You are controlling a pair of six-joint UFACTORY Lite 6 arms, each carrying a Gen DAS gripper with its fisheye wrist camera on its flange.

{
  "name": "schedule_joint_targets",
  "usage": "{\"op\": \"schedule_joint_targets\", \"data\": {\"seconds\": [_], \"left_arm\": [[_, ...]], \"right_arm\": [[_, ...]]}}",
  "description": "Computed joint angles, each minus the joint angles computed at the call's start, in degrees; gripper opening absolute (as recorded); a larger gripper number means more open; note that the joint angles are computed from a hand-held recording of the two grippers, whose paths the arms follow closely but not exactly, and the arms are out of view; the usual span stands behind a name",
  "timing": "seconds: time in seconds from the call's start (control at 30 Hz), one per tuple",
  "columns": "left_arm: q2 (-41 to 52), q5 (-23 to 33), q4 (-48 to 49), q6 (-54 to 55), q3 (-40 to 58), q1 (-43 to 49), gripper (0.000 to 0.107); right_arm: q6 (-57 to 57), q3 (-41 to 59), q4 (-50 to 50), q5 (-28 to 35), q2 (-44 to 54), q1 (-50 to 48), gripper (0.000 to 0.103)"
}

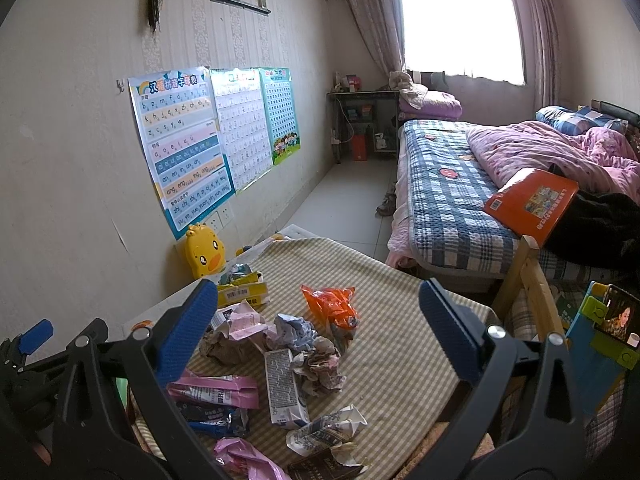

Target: Collect trash

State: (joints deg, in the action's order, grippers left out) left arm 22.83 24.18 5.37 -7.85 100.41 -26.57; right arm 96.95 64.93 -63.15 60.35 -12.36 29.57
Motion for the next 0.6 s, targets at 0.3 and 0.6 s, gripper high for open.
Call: {"op": "schedule_joint_targets", "data": {"seconds": [0.3,0.6], "left_arm": [[-1.03,-2.87,-6.23,2.41,-1.53,2.80,0.095],[7.81,7.85,-13.75,15.72,2.19,5.22,0.095]], "right_arm": [[-0.92,0.21,0.99,-0.73,0.38,-1.05,0.099],[-3.30,-3.05,4.69,-4.68,-0.48,-4.88,0.099]]}}
